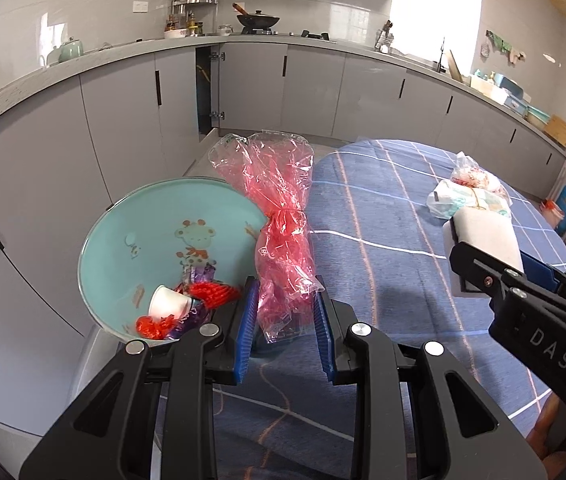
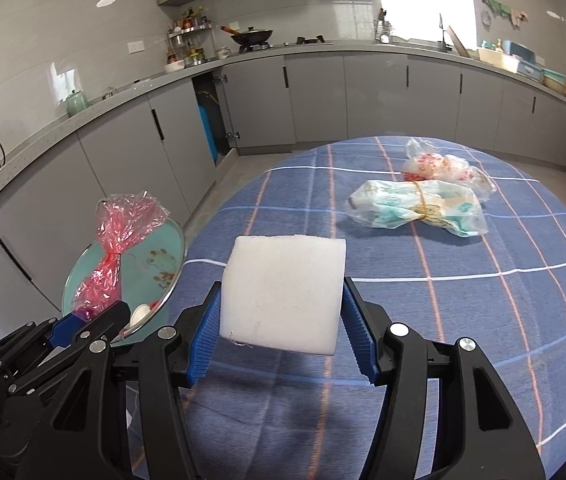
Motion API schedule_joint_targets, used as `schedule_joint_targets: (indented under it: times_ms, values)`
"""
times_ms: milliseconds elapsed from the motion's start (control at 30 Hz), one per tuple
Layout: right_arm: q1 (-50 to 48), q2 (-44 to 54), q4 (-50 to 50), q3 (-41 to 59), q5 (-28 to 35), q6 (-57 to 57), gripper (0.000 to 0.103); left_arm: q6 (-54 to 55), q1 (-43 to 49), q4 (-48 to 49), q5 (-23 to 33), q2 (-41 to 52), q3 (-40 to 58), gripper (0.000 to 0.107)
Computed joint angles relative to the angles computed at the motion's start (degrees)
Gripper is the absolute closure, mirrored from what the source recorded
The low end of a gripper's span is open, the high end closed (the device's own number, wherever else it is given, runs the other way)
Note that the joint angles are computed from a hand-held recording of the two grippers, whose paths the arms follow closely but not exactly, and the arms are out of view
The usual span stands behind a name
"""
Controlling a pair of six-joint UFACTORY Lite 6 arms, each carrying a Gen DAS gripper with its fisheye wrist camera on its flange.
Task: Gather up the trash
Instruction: 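Carry the pink bag in the left tool while the right tool carries the foam block toward the bin, then open the left tool over the bin while the right tool releases the white foam block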
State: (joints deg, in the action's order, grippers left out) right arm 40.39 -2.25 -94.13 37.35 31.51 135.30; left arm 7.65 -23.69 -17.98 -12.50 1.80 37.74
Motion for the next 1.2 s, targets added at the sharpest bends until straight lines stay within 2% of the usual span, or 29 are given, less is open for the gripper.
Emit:
schedule_joint_targets:
  times_ms: [267, 667, 767, 1200]
  values:
    - [2.70, 4.97, 1.52, 4.83, 0.83, -1.83, 0.046, -5.77, 4.09, 7.24, -0.04, -0.61, -0.57, 0.079]
    - [4.25, 10.75, 4.21, 12.74, 0.70, -6.67, 0.046, -18.92, 10.96, 22.94, 1.31, 2.51, 3.33, 0.079]
    - [4.18, 12.91, 4.57, 15.47, 0.06, -7.91, 0.046, -16.46, 12.43, 21.03, 1.19, 3.89, 4.49, 0.079]
    - [3.59, 24.20, 10.87, 30.83, -3.29, -18.98, 0.046, -41.32, 19.94, 47.87, 2.44, 10.86, 10.55, 0.079]
